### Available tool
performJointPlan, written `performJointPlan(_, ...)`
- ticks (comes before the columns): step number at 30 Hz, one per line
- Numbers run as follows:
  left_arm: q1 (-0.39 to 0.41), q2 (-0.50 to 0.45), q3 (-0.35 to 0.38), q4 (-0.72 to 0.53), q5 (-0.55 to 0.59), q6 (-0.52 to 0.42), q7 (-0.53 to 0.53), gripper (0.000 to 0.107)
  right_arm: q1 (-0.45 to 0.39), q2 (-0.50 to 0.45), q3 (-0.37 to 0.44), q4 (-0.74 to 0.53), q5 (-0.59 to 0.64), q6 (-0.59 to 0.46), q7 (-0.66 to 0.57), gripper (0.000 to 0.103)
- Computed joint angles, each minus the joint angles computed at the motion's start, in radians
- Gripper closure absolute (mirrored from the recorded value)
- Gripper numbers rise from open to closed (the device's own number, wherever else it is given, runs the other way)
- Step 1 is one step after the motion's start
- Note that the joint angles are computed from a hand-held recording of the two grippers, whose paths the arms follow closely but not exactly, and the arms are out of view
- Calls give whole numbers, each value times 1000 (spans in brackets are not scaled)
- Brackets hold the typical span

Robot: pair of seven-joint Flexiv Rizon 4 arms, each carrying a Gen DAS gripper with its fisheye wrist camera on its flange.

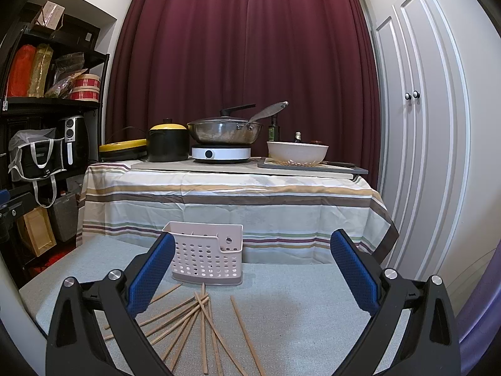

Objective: Organize utensils

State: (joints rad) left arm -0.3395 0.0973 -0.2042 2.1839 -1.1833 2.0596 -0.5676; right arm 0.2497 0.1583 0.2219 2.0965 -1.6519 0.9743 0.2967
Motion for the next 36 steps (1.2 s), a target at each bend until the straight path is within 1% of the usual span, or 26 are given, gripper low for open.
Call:
performJointPlan(21, 11, 4, 2, 11, 32, -8, -32, 7, 10, -6, 5, -4, -2, -13, 0, 6)
performJointPlan(25, 0, 0, -15, 3, -5, 15, -13, 7, 11, -7, 5, -6, -3, -15, 0, 6)
performJointPlan(32, -19, -4, 1, 0, -5, 18, -13, 7, 18, -11, 6, -10, -2, -21, -1, 6)
performJointPlan(36, -23, -11, -4, -7, -18, 24, -8, 7, 20, -19, 3, -17, -9, -14, 3, 6)
